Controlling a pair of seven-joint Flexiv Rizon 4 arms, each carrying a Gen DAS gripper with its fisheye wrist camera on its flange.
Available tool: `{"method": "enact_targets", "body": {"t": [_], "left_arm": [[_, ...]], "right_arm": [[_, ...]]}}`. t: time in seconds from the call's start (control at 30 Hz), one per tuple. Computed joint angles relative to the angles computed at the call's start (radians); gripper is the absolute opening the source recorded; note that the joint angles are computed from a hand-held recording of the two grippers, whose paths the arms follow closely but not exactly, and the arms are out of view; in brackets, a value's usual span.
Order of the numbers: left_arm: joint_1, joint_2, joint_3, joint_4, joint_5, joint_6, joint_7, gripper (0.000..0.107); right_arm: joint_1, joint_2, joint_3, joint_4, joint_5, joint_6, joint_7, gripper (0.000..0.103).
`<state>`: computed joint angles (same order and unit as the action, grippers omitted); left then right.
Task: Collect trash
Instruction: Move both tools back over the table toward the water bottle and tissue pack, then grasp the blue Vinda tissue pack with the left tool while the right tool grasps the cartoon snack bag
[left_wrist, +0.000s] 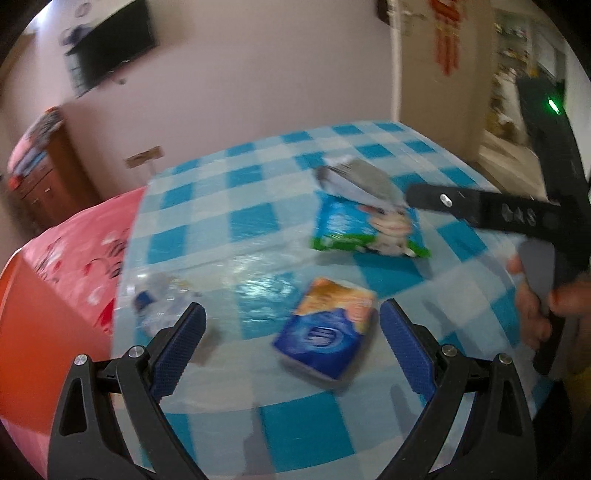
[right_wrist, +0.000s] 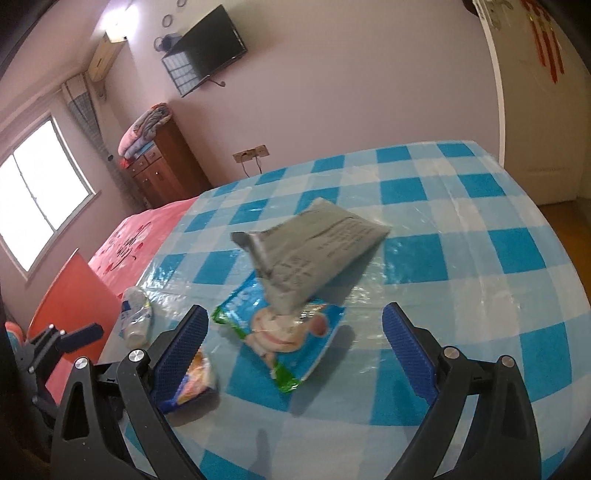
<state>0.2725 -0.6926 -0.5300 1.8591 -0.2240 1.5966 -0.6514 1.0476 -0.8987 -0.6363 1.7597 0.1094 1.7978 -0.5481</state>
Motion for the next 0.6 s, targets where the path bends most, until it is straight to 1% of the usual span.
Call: {"method": "enact_targets", "body": {"t": [0.13, 0.27, 0.4, 0.47, 0.6], "left_arm": [[-0.05, -0.012, 0.048, -0.023, 0.008, -0.034, 0.017, 0.095], [-0.093, -0.028, 0.09, -0.058, -0.017, -0.07, 0.015, 0.095], [-0.104, -0.04, 0.099, -0.083, -0.049, -0.102, 0.024, 0.095], [-0.12, -0.046, 0.118, -0.099, -0.065, -0.122, 0.022, 0.095], [-0.144, -0.057, 0.144, -0.123, -0.089, -0.145, 0.026, 0.095]], "right_arm": [[-0.042, 0.005, 0.043, -0.005, -0.011, 0.003, -0.008, 0.094], [-0.091, 0.007, 0.099, -0.022, -0.03, 0.008, -0.027, 0.094], [-0.153, 0.008, 0.168, -0.055, -0.069, -0.007, -0.056, 0.094], [-0.188, 0.01, 0.207, -0.073, -0.094, -0.016, -0.071, 0.094], [-0.229, 0.005, 0.246, -0.101, -0.129, -0.027, -0.089, 0.094]]}}
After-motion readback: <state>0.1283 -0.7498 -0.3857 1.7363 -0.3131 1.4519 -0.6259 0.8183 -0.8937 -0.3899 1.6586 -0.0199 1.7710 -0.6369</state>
